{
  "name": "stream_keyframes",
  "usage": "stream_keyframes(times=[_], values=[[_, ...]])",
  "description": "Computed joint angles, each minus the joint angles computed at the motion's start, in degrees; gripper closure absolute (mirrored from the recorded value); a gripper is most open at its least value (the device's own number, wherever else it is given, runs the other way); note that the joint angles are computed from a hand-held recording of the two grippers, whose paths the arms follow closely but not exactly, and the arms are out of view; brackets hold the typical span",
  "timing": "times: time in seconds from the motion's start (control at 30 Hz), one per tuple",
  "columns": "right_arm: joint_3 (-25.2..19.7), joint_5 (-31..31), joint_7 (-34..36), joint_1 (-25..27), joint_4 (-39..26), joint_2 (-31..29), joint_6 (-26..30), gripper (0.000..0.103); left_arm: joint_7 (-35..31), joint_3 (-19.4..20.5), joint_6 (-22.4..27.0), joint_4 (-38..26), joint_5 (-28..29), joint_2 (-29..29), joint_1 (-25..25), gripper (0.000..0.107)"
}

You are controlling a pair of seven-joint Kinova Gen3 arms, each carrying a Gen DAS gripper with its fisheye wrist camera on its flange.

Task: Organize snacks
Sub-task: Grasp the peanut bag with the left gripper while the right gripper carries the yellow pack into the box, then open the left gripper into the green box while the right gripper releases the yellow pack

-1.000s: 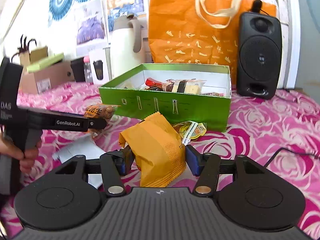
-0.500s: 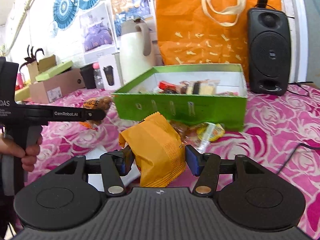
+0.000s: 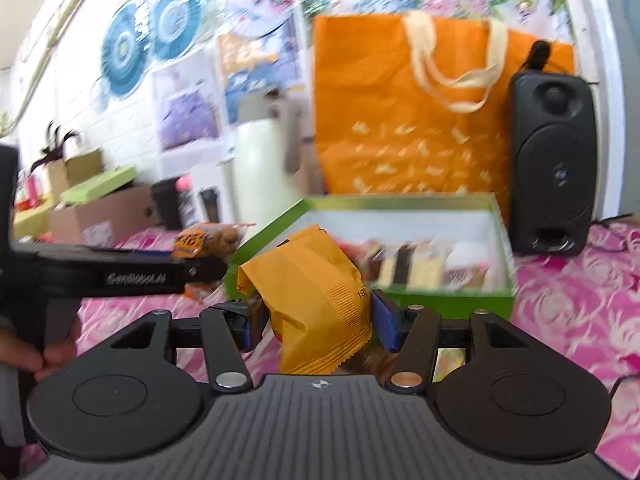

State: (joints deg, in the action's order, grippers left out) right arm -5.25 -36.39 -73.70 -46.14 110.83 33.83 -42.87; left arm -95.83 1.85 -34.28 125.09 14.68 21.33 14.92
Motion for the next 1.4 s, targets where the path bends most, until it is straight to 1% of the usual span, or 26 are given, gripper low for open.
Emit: stream_keyframes(times=[0.13,0.17,0.23,0.37,0.43,0.5,0.57,0.7,0.77,0.83,0.97,1.0,1.1,1.3,1.37,1.4], values=[[1.1,-3.4,0.1,0.6,-1.5,0.2,-1.0,0.012,0.0,0.6,2.1,-4.5,-2.5,1.5,-0.9,0.06],[1.3,-4.5,0.3,0.6,-1.9,0.3,-1.4,0.012,-0.3,0.4,3.0,-6.1,-2.3,2.1,-0.7,0.06],[1.5,-6.6,0.9,0.9,-3.2,0.9,-1.5,0.012,-0.6,-0.2,4.3,-9.5,-0.7,3.8,0.1,0.06],[1.8,-11.4,2.7,1.0,-7.1,3.1,-1.6,0.012,-0.6,-2.2,6.8,-15.0,4.8,7.0,2.3,0.06],[2.1,-13.2,5.0,0.3,-8.7,4.5,-2.4,0.012,-0.8,-2.7,6.5,-15.1,4.9,7.8,2.6,0.06],[2.5,-14.9,8.9,-0.5,-10.4,5.7,-2.8,0.012,-1.3,-3.0,7.0,-15.2,4.6,8.2,2.8,0.06],[2.6,-16.6,13.1,-0.6,-12.3,6.7,-1.9,0.012,-1.7,-3.4,7.2,-15.5,5.1,8.6,3.1,0.06],[1.8,-18.8,16.9,0.7,-15.4,7.9,0.5,0.012,-3.0,-4.6,6.6,-16.0,7.1,9.5,4.5,0.058],[1.7,-20.7,18.9,0.8,-16.9,8.6,1.2,0.012,-3.5,-4.8,6.3,-16.3,7.7,9.8,4.7,0.056],[1.6,-21.5,20.2,0.9,-17.8,9.2,1.1,0.012,-4.1,-4.9,6.0,-16.5,8.3,10.2,4.9,0.056],[0.9,-21.7,21.7,1.3,-18.8,9.7,1.0,0.012,-9.9,-8.6,7.3,-18.5,14.6,11.7,8.9,0.055],[0.8,-21.9,22.4,1.4,-19.2,9.9,1.2,0.012,-10.5,-8.3,8.3,-19.1,14.7,11.9,8.4,0.054],[1.0,-23.0,25.0,1.2,-20.6,10.5,1.6,0.012,-11.1,-8.3,9.4,-19.7,15.8,12.2,8.1,0.053],[0.5,-24.3,28.8,1.3,-22.3,11.4,0.9,0.011,-12.4,-8.7,6.9,-18.7,17.9,11.8,9.1,0.047],[0.3,-24.3,29.9,1.2,-22.5,11.7,0.2,0.006,-12.8,-8.3,5.7,-18.1,18.3,11.5,8.9,0.045],[-0.1,-24.0,29.4,1.5,-22.4,11.8,0.0,0.003,-13.1,-8.1,5.3,-17.9,18.5,11.4,8.9,0.045]])
